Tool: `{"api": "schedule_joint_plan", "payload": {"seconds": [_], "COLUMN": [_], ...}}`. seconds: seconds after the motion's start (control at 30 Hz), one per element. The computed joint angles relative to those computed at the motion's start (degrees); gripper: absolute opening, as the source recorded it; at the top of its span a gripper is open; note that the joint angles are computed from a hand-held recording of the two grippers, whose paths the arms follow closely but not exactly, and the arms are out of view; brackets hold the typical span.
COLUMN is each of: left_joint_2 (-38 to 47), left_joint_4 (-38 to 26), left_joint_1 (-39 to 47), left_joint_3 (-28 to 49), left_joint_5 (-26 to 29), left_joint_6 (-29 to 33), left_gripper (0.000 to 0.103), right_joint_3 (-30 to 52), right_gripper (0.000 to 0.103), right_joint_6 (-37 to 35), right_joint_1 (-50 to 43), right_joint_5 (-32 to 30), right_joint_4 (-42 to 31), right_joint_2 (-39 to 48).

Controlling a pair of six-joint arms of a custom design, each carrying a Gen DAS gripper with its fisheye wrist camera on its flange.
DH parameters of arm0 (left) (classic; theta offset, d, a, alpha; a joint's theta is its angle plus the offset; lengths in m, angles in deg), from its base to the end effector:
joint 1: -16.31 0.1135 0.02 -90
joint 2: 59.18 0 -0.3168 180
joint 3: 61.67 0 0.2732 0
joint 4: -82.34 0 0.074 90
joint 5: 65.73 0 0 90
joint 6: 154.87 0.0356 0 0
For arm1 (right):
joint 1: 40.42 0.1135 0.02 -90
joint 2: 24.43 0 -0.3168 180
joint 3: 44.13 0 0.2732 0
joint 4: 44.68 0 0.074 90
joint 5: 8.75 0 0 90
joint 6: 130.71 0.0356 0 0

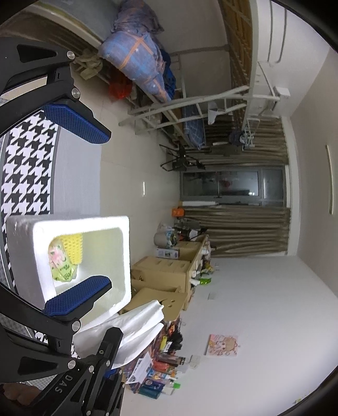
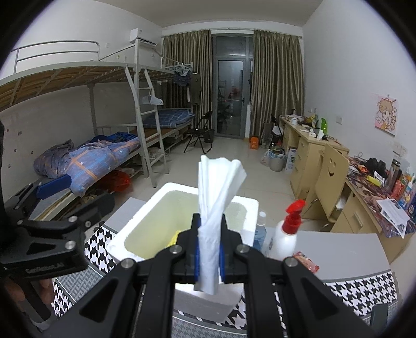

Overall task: Organize soft objects
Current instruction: 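Lower the white tissue into the foam box and open the right gripper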

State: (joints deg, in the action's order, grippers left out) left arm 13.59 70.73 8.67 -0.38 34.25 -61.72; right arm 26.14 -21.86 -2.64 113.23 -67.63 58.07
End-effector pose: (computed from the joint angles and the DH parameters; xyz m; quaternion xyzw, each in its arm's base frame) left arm 0.2908 -0.0452 0.3189 0.1259 0.8230 -0.0940 0.5459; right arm 0.2730 0.1878 0.3097 -0.0152 0.8626 -0.0054 0.5056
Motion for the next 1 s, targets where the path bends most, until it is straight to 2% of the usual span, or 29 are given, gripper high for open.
{"api": "schedule_joint_plan", "payload": {"seconds": [0.43, 0.67, 0.73, 0.8, 0.9, 1.0], "left_joint_2": [-0.37, 0.48, 0.84, 1.21, 1.61, 1.78], "left_joint_4": [1.27, 1.94, 1.95, 1.90, 1.41, 1.25], "left_joint_1": [2.33, 4.22, 4.42, 4.35, 4.11, 4.37], "left_joint_3": [-2.05, -2.49, -2.44, -2.25, -1.82, -1.67], "left_joint_5": [1.86, 3.18, 3.24, 3.12, 2.72, 3.24], "left_joint_6": [0.78, 1.34, 1.20, 1.19, 1.24, 0.99], "left_gripper": [0.102, 0.102, 0.102, 0.102, 0.102, 0.102], "right_joint_3": [3.33, 5.93, 6.78, 7.21, 6.92, 6.57], "right_gripper": [0.014, 0.014, 0.023, 0.047, 0.069, 0.071], "right_joint_6": [0.80, 3.74, 4.38, 5.09, 6.19, 6.25], "right_joint_1": [-2.75, -4.40, -4.88, -5.23, -5.43, -5.31], "right_joint_5": [-4.03, -3.95, -4.09, -4.98, -5.79, -5.75], "right_joint_4": [0.84, -1.06, -2.27, -3.15, -3.47, -3.26], "right_joint_2": [6.09, 9.61, 10.42, 10.93, 10.65, 10.34]}}
